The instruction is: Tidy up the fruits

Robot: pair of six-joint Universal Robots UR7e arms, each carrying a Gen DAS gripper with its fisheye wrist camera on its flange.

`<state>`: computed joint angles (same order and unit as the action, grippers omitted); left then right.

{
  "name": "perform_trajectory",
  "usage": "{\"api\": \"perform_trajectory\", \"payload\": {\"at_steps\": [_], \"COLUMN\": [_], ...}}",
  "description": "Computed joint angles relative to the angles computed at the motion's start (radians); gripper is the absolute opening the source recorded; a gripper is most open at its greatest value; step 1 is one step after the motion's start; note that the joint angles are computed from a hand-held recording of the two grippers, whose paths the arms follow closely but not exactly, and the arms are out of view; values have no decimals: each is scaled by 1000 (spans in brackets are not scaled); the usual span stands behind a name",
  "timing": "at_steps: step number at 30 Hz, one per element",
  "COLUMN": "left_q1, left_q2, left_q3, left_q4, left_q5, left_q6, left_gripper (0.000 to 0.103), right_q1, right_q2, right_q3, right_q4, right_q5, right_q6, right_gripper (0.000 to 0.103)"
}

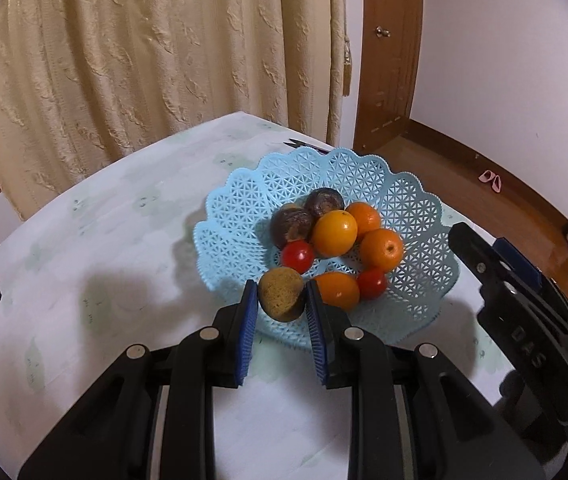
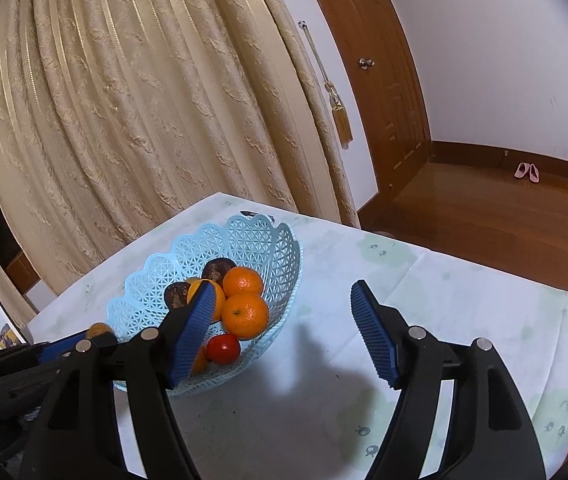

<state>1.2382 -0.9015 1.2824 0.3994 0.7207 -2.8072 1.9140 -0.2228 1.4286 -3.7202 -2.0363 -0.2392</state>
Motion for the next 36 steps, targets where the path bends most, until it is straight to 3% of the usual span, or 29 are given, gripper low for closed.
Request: {"api": "perform_trajectory", "payload": {"at_steps": [8,11,12,14,21,23,26,31,36], "left_q1": [17,17,16,13,0,-5,-12,-21,-27], "left_q2": [35,29,27,9,-45,-68,-112,-163,-208], "left_q3": [-35,-22,-20,11,96,132,198,272,322], "left_q4": [3,-23,-28,-87,-238,-311,-445,-644,-741], "left_q5": [18,13,12,-1,-46,-73,-111,-190,-215], "left_q6": [4,20,23,59,143,191,276,422,496], "left_gripper": [25,28,31,55,70,80,87,95,98], "right_q1": [1,1,2,3,-1,-4,-7,-6,5], "right_q2": [0,2,3,4,0,-5,-9,-12,-8], "right_q3": [0,-1,0,-1,5,10,17,25,18], "right_q4": [-5,-17,-26,-32,-42,-37,-33,-24,37], "right_q5": [-3,-7,-9,-13,-7,6,28,64,88], "right_q6": [-4,-2,-3,-1,8,14,15,-6,-62], "right_gripper": [72,82,82,82,91,94,98,100,100]}}
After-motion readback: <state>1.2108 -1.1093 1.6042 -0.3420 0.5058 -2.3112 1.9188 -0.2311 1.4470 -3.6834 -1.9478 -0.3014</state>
